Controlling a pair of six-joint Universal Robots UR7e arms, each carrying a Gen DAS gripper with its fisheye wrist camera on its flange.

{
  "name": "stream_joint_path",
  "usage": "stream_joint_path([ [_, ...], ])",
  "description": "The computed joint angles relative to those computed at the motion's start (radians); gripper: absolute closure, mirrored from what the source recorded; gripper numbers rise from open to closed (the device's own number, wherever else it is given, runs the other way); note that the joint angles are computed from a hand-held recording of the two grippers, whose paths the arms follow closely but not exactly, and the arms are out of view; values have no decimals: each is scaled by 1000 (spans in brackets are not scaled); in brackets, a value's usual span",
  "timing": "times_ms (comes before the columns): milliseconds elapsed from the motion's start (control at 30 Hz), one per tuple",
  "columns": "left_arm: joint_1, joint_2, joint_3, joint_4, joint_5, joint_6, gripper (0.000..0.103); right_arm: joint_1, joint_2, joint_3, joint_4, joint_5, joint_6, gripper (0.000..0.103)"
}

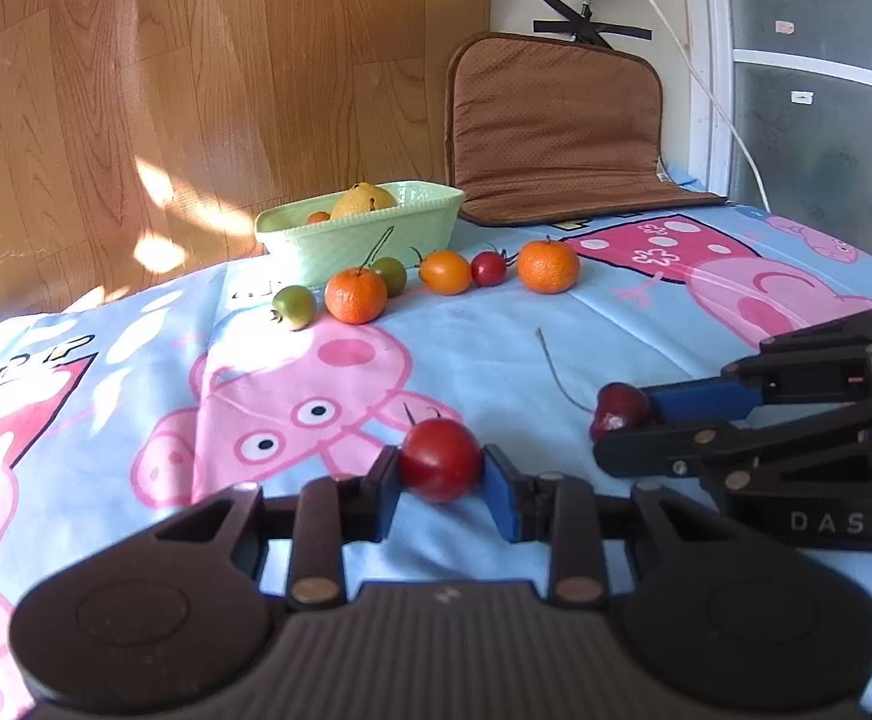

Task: Organize fruits
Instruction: 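Carry the plum and red tomato into the green bowl and open both grippers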

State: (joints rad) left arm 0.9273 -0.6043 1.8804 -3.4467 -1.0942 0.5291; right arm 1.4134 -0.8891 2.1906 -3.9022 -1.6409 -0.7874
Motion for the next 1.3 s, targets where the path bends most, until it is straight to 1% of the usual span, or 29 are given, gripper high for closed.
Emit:
stream_joint_path([
  [100,5,-1,0,0,-10,-6,74,-3,-1,-6,4,-3,35,74],
  [167,11,-7,0,9,-25,-21,74,-2,0,-8,3,-7,40,74],
  [300,24,-19,-2,32,-55,-49,74,18,26,-10,-42,-51,5,74],
  [467,27,-21,-4,41,-67,-54,74,43,64,-25,-93,-105,-50,75],
  [667,37,-27,-3,37,-93,-77,74,55,83,-40,-97,-111,-65,75],
  [833,38,-23,3,-10,-96,-88,74,61,95,-52,-104,-114,-52,75],
  [1000,36,-16,3,-40,-83,-90,74,57,92,-60,-92,-116,3,75],
  [1300,42,-19,-3,-26,-90,-111,74,57,95,-64,-93,-113,23,75],
])
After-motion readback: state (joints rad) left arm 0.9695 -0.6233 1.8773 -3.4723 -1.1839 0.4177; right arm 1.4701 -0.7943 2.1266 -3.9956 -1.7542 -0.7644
